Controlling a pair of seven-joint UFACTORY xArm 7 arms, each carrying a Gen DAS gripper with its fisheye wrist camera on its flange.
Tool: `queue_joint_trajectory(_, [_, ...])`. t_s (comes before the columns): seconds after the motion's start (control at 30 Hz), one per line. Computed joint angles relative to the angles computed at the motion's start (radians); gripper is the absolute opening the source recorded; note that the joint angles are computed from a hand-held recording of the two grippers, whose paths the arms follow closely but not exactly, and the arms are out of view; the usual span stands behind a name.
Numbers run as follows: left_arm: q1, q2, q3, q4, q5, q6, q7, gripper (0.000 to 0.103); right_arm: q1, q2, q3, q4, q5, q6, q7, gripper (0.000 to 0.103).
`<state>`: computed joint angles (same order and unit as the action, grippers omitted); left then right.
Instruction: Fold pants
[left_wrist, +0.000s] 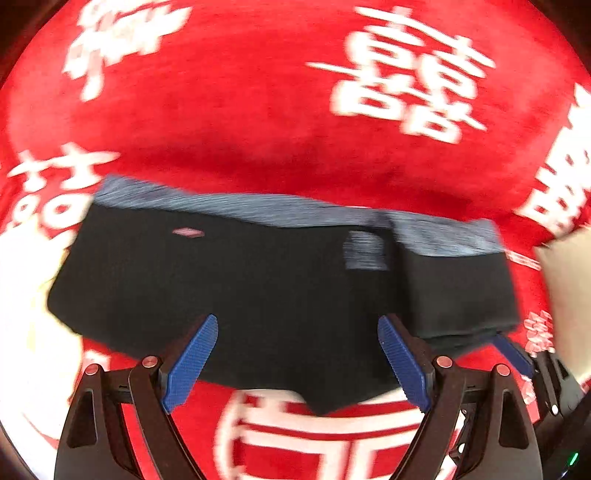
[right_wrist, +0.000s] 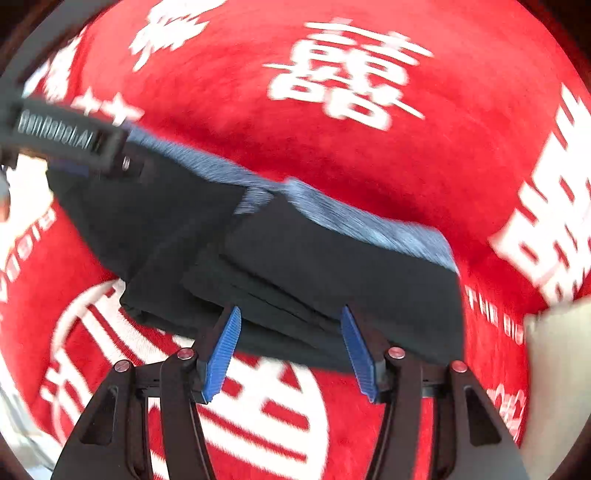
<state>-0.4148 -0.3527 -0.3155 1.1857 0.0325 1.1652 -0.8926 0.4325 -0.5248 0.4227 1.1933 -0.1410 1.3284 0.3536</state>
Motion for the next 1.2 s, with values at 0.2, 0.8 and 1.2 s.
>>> queue_joint_trajectory(0.2, [-0.050, 0.130, 0.012, 0.083, -0.097, -0.125, 0.067, 0.089, -0.055, -0.031, -0.091, 0.039, 0.100, 0.110, 0.081, 0.062])
queue_joint_trajectory(0.8, [-0.108, 0.247, 0.038, 0.162, -0.189, -0.074, 0.207, 0.005, -0.109, -0.096, -0.146, 0.023, 0.186, 0.156, 0.065, 0.059])
queue_joint_trajectory(1.2, [-0.122, 0.151, 0.009, 0.026, -0.161, -0.113, 0.137, 0.006, -0.132, -0.107, -0.175, 0.018, 0.202, 0.192, 0.029, 0.059])
